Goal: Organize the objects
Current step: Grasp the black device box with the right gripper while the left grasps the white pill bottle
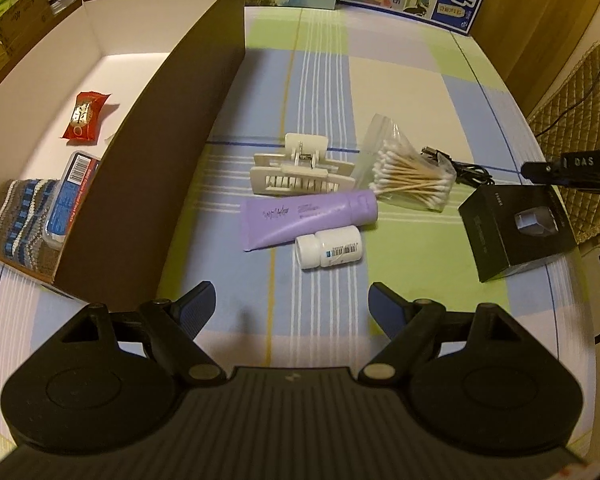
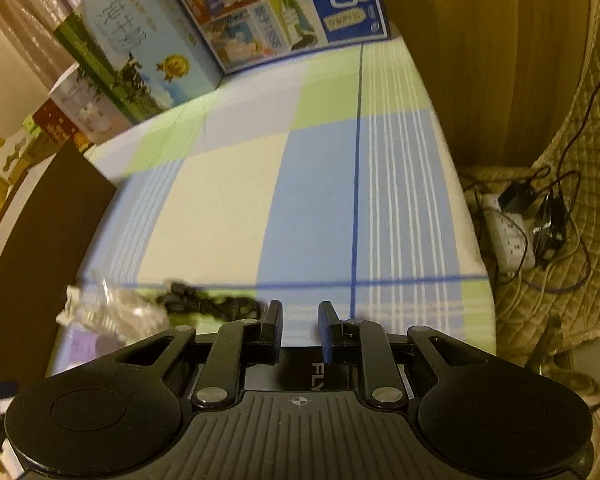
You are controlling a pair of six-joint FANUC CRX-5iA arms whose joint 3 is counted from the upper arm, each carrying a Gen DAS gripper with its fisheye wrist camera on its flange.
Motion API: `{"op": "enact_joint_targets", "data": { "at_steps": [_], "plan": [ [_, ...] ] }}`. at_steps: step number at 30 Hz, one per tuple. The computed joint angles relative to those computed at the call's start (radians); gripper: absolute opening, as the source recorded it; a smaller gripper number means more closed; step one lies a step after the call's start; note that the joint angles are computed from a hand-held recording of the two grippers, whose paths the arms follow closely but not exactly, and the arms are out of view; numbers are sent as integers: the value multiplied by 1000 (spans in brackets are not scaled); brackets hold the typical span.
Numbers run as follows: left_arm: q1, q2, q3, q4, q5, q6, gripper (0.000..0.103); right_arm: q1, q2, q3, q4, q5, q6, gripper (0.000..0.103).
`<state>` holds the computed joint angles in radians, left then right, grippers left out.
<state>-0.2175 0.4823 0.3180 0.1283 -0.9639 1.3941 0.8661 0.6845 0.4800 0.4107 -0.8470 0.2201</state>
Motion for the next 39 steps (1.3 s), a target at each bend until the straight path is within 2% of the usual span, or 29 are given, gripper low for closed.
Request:
{"op": "enact_joint_targets", "data": {
  "at_steps": [2,8,12,15,16,18,19,20,25,31,33,34,39],
  "plan": [
    [0,4,2,0,-3,-1,81,10,-31,-38,-16,2,-6,17],
    [1,14,8,4,-16,-9,81,74,-131,-190,-6,33,-139,17],
    [1,18,9,5,-23,-17,81,121,-144,-201,-22,7,-175,17],
    [1,16,5,6,-22,-23,81,154,-125,-164,21,-55,-216,21],
    [1,15,3,7,-22,-26,81,161,-113,-144,40,-79,-221,28],
    [2,10,-3,8,-18,-29,81,175,-88,-105,86,-122,-226,61],
    [3,8,-7,9,-16,-29,81,180,-79,-91,104,-121,-228,81],
    [3,5,-11,10,-13,-30,81,185,-65,-73,121,-123,-226,83],
    [8,-11,-38,22,-3,-38,81,193,44,111,53,-186,-51,84],
    [13,-24,-64,28,9,-32,81,197,219,395,2,-372,119,83],
    [13,-26,-68,29,14,-34,81,196,244,435,1,-402,127,83],
    [12,-26,-70,30,17,-34,81,196,254,448,5,-416,124,79],
    [4,-14,-73,39,45,-22,81,188,241,420,29,-418,88,77]
  ]
}}
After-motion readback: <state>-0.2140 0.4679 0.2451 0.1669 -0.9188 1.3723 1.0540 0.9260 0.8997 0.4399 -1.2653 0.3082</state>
